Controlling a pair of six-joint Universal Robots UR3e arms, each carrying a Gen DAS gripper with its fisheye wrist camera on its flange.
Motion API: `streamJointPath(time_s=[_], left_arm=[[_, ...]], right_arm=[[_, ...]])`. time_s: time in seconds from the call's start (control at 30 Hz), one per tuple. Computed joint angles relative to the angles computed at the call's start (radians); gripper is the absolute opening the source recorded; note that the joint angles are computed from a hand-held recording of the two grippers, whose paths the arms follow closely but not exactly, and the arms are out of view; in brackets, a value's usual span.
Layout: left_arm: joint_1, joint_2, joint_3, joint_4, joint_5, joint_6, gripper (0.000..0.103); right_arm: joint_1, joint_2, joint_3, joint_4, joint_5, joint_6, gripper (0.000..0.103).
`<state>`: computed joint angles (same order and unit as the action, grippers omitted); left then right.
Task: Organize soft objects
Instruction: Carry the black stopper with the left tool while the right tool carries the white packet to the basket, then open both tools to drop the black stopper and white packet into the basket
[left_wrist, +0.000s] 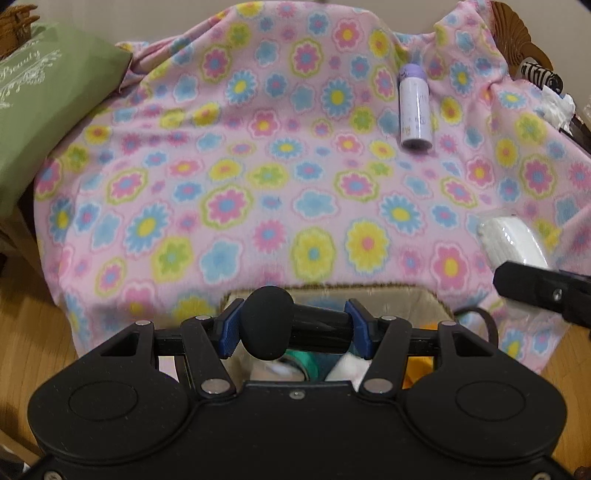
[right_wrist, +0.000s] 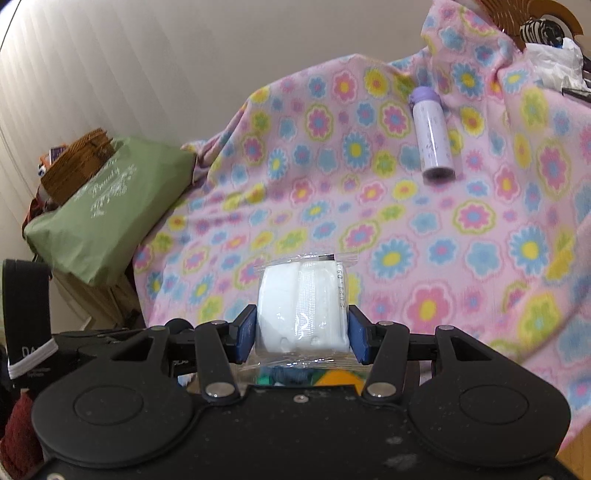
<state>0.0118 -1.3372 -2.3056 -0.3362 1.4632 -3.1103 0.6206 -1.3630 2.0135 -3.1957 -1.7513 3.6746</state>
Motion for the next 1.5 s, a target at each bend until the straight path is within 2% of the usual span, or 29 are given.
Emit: streamJointPath(time_s=[0.3, 0.83, 0.93, 1.0, 1.03, 1.33, 1.5], left_arm=[[0.032, 0.099, -0.102, -0.027, -0.012, -0.019, 0.055], [0.03, 0.111, -0.13, -0.03, 0.003, -0.034, 0.055], [0.022, 0.108, -0.129, -0.025, 0.012, -0.036, 0.056], [0.02, 0.109, -0.128, -0.024, 0.018, -0.041, 0.071], [0.02, 0.112, -0.131, -0.02, 0.019, -0.046, 0.073], [0.009, 0.13, -0.129, -0.029, 0.032, -0.049, 0.074], [-0.016, 0.139, -0.128, -0.018, 0.065, -0.063, 0.074]], right_arm=[[0.068, 0.014, 0.005, 0.051, -0.008, -0.001, 0.051], [0.059, 0.014, -0.027, 0.132, 0.028, -0.016, 0.052], [0.055, 0.016, -0.033, 0.137, 0.032, -0.019, 0.053], [0.053, 0.014, -0.028, 0.134, 0.031, -0.018, 0.062], [0.053, 0.014, -0.025, 0.131, 0.028, -0.017, 0.063], [0.068, -0.007, -0.005, 0.122, -0.022, -0.008, 0.066], [0.099, -0.012, -0.012, 0.133, -0.093, -0.006, 0.074]])
